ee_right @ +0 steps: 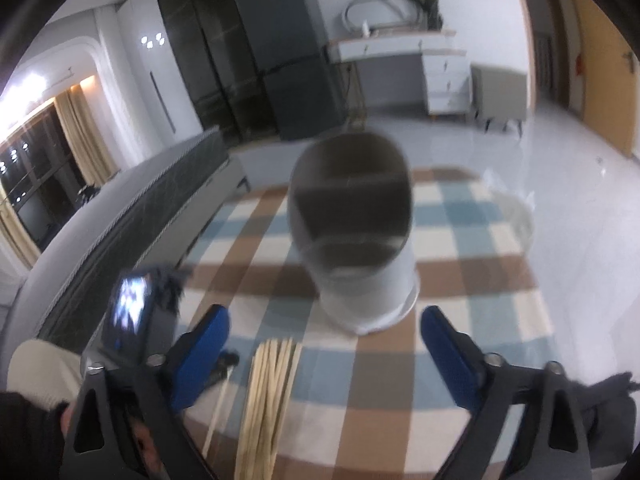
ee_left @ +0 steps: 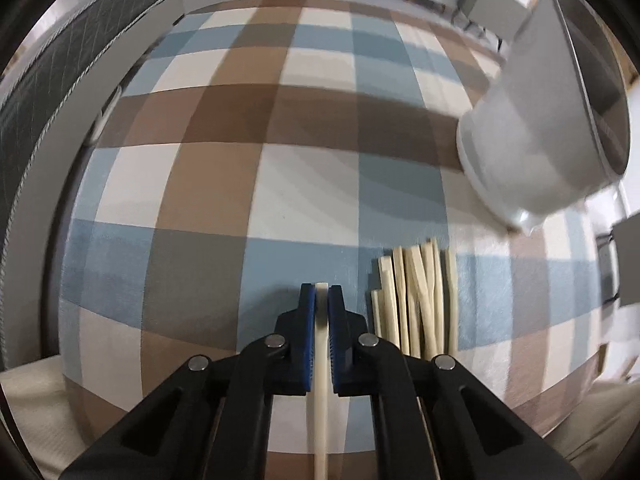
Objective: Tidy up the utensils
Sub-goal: 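Lower the left tool to the chopsticks and pinch one chopstick, then lower the right tool and pinch one chopstick from the bundle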
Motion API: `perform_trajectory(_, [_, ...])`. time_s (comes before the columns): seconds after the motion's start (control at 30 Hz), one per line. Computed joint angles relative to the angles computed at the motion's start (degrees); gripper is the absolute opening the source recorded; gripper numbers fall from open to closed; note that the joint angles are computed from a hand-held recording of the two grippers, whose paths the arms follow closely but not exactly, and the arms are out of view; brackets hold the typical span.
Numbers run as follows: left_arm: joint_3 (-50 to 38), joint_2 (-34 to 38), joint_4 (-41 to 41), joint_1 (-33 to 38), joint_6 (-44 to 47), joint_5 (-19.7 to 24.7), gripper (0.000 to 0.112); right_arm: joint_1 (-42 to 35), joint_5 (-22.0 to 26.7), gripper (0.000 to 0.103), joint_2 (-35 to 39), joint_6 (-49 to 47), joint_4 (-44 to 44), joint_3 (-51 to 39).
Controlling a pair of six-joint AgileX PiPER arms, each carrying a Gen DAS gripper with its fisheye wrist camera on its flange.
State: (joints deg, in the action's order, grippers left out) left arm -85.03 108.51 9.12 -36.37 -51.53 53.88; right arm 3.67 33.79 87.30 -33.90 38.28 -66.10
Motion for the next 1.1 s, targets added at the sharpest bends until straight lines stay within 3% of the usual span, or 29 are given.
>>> perform_trajectory(0.07, [3.0,-3.5,0.4,0.5,-1.6,-3.0,0.002,0.7,3.0,0.078,2.1,2.9,-3.3,-1.5])
perform_trajectory(0.13, [5.9,-6.6,2.0,0.0,-4.3,-5.7,0.002,0.9,7.3,0.075,5.0,2.8,-3.1,-3.4])
perform_trajectory(0.23, [10.9,-12.3,2.7,0.9,-6.4,-10.1,0.002,2.0,13.1,0.051,9.6,5.5,-4.4,-6.9])
perform_trajectory(0.4, [15.2,-17.1,0.0,4.6,-4.3,-13.7,0.002,7.0,16.2,0.04,15.2,10.3,-11.0,-13.6])
perform_trajectory(0.57, [15.1,-15.8,-4.5,9.9,1.0,-17.8,0.002,12.7,19.7,0.025,22.4,16.5,-20.3,-23.3])
perform_trajectory(0.9, [18.3,-18.2,-11.0,14.7,5.9,-21.0,0.002,16.5,28.5,0.019,34.6,20.0,-27.1,-38.5])
perform_trajectory(1.1, [19.0,-19.0,-12.9,15.6,7.5,-21.7,0.002,18.2,26.7,0.018,34.8,22.5,-30.7,-38.1])
